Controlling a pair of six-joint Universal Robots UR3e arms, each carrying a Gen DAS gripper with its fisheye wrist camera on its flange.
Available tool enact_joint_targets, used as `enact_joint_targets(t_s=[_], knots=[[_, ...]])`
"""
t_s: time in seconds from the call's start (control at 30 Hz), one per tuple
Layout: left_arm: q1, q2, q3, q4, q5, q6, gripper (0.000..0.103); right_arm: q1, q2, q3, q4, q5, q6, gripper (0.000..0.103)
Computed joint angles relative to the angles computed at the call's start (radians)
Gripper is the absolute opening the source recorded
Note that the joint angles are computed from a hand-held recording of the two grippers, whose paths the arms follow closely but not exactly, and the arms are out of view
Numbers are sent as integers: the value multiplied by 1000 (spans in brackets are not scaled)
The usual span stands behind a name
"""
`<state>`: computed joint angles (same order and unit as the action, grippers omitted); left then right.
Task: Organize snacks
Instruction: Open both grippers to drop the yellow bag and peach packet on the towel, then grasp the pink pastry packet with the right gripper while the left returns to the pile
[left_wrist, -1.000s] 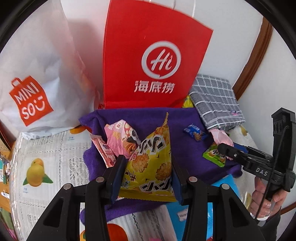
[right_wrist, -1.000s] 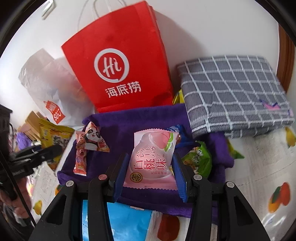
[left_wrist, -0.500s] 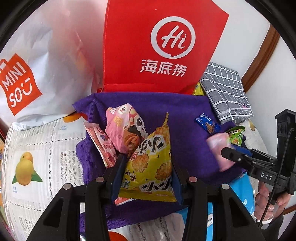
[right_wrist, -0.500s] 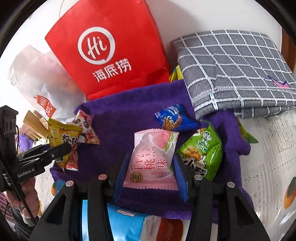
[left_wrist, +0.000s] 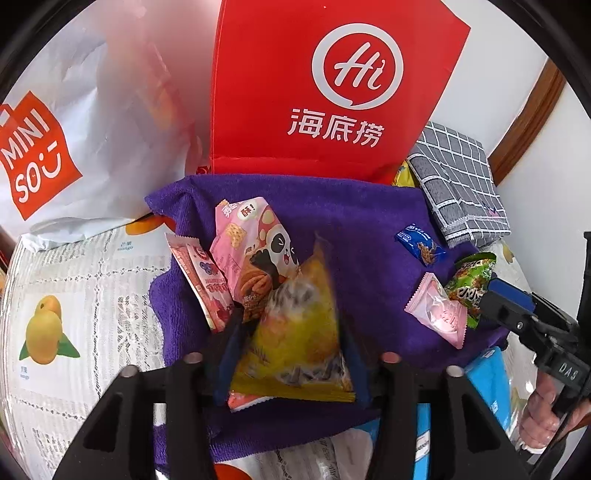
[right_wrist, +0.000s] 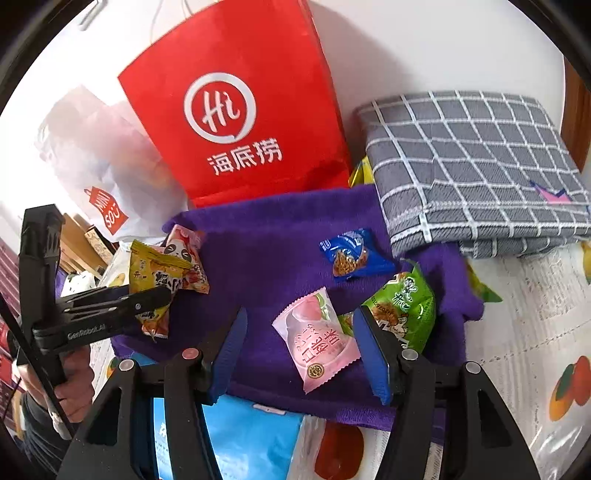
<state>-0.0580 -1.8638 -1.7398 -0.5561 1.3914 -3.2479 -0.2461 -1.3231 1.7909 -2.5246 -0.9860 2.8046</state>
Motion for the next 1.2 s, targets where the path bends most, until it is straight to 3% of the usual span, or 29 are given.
enact_joint_targets(t_s=[0.23,0.53,0.7,0.83,0.97,1.07,1.2], knots=[[-31,84,-24,-37,75,-2,58,15,-50,77,-90,-24,-15,59],[23,400,-281,-52,-3,10,58,-39,-214,249,-145,67,-21,59],[10,564,-383,-92,3,9,58,-104,-418,397,-108,102,-23,59],[-1,684,-468,-105,-13,-14,58,-162,-632,503,-30,83,-90,59],[-34,750,-535,-106,-15,-42,58,-309,-919,600,216,146,-240,59],[-46,789,-574,-116,-23,-62,58,-484,-1124,574,681,225,-477,59],[-48,845,-627,-129,-22,-94,61,-581,-1244,555,1014,196,-706,59]])
